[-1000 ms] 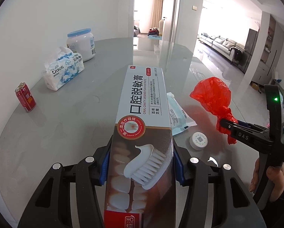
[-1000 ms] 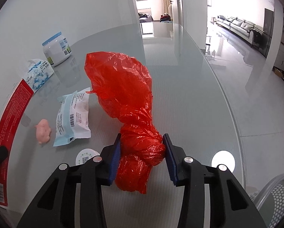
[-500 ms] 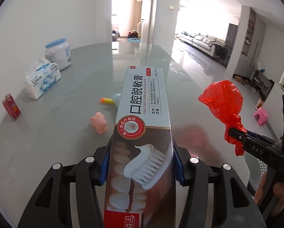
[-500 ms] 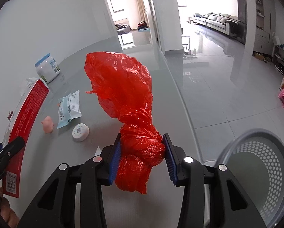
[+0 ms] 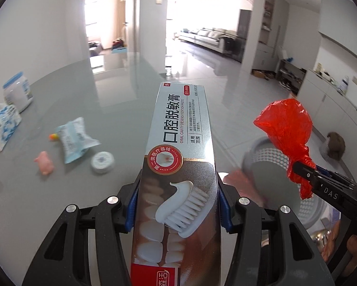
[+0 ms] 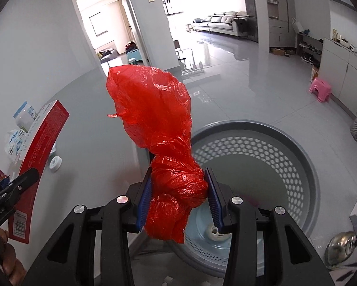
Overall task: Collect trash
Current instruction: 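Carry the box and red bag over the grey basket and open both tools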
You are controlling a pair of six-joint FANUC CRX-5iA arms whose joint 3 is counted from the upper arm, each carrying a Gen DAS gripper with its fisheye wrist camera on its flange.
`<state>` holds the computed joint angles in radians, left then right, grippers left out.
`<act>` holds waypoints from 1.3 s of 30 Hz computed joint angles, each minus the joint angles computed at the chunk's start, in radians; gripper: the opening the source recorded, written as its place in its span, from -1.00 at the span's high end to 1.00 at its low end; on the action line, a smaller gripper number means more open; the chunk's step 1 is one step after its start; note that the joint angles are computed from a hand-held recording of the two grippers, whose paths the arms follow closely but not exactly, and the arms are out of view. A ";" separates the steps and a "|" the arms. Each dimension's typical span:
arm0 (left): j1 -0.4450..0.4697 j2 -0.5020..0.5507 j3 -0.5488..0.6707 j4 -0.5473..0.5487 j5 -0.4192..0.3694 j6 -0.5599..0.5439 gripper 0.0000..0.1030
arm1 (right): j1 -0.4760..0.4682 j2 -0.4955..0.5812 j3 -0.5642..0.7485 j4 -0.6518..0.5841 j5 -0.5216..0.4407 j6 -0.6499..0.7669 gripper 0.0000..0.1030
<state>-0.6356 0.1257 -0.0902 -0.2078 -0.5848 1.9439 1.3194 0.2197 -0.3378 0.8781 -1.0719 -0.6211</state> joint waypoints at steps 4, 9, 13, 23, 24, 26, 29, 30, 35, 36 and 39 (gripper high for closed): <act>-0.029 0.058 0.026 0.093 0.023 -0.115 0.00 | 0.045 -0.053 -0.065 -0.033 -0.069 -0.089 0.21; -0.079 0.135 0.070 0.188 0.035 -0.234 0.00 | 0.100 -0.099 -0.115 -0.104 -0.149 -0.167 0.21; -0.108 0.193 0.110 0.257 0.029 -0.325 0.00 | 0.126 -0.106 -0.123 -0.152 -0.186 -0.195 0.20; -0.147 0.316 0.212 0.316 -0.022 -0.419 0.00 | 0.107 -0.093 -0.127 -0.203 -0.139 -0.204 0.20; -0.150 0.328 0.226 0.316 -0.031 -0.418 0.00 | 0.106 -0.100 -0.135 -0.208 -0.137 -0.202 0.20; -0.151 0.348 0.243 0.326 -0.045 -0.428 0.00 | 0.098 -0.105 -0.142 -0.218 -0.126 -0.198 0.20; -0.156 0.374 0.272 0.320 -0.064 -0.420 0.00 | 0.085 -0.108 -0.153 -0.226 -0.102 -0.194 0.20; -0.156 0.382 0.278 0.322 -0.069 -0.422 0.00 | 0.081 -0.109 -0.157 -0.224 -0.091 -0.196 0.20; -0.161 0.417 0.335 0.303 -0.106 -0.406 0.00 | 0.063 -0.113 -0.174 -0.222 -0.064 -0.186 0.20; -0.163 0.423 0.343 0.299 -0.109 -0.402 0.00 | 0.059 -0.113 -0.176 -0.220 -0.062 -0.185 0.20; -0.164 0.430 0.353 0.301 -0.113 -0.397 0.00 | 0.056 -0.121 -0.185 -0.216 -0.060 -0.188 0.19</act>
